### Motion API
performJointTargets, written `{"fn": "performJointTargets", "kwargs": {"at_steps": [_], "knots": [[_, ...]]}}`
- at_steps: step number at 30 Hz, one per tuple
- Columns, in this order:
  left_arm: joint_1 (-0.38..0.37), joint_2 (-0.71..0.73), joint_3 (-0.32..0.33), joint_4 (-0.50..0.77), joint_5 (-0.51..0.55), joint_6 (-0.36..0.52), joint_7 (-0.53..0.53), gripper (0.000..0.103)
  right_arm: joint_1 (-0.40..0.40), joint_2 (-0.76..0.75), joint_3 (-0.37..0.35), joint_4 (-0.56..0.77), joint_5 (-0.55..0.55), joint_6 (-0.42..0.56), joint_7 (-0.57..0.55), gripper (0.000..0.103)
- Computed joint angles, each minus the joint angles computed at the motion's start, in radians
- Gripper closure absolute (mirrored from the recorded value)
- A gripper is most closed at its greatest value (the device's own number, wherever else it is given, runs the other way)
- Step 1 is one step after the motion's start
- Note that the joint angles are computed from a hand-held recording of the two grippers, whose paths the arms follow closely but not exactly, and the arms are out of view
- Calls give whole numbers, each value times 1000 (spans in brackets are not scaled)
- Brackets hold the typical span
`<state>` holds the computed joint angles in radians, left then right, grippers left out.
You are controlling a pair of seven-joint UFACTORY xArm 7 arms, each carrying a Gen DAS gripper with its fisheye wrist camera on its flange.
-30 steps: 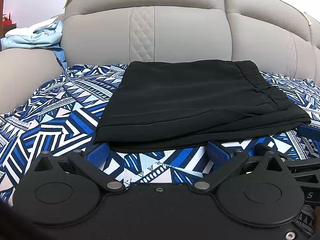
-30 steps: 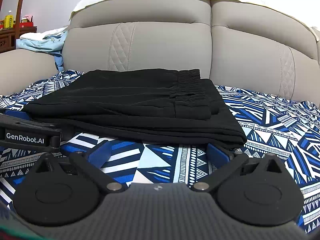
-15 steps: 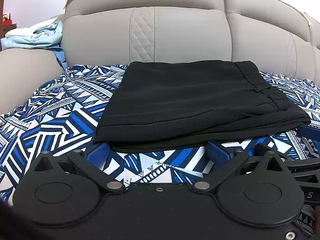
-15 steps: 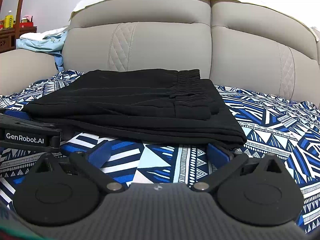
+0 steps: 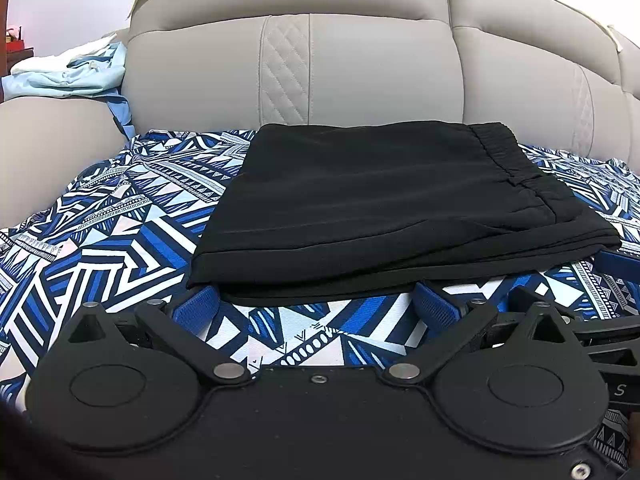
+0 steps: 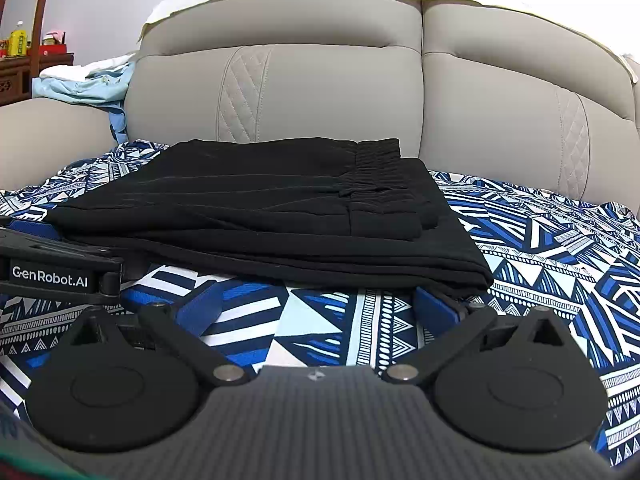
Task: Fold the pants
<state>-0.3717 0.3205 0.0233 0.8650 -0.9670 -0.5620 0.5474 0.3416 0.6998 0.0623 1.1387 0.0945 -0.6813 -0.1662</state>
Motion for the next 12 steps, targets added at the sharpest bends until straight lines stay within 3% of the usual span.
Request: {"fn": "performJointTargets", "kwargs": {"at_steps": [12], "knots": [[0,0,0,-1,4,-2,-4,0,1,1,0,0,2,-1,-1,0]]}}
